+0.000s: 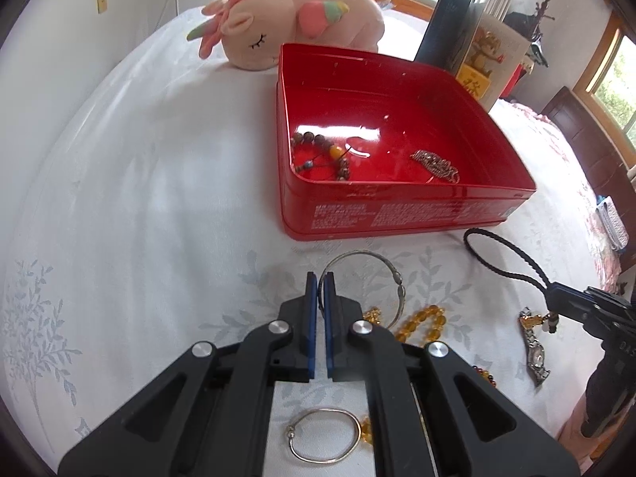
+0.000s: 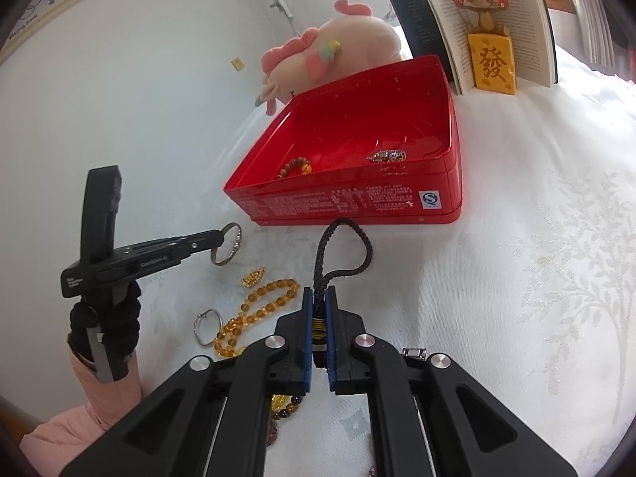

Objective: Organize jewelry
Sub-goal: 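Carry the bangle and braided cord into the red tin while opening both tools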

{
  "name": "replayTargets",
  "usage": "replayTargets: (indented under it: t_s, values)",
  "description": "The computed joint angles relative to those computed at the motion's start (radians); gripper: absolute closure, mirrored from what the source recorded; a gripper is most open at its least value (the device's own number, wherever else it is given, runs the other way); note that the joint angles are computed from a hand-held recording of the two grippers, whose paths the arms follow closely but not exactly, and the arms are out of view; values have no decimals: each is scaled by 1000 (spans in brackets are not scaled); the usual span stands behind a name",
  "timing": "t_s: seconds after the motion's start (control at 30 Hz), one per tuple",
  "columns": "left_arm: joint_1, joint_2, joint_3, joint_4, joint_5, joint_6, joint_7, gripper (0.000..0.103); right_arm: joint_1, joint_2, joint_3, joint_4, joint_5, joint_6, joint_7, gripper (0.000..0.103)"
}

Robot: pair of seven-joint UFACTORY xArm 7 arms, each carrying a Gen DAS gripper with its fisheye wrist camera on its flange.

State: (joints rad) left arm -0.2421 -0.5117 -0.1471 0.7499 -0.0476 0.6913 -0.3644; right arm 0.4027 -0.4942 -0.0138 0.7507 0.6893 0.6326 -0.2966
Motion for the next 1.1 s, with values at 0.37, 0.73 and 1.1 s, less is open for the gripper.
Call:
replayTargets:
  t_s: [0.37, 0.73, 1.1]
  values:
    - [-23, -55, 12, 20, -35, 14, 33, 101, 21, -40, -50, 25, 91, 18, -68, 98]
    - [3, -2, 2, 149, -15, 55, 35, 101, -14, 22, -19, 190, 45, 25, -32, 98]
    - [42, 206, -15, 324, 57, 26, -22, 101, -102, 296, 34, 407, -58, -26, 72, 98]
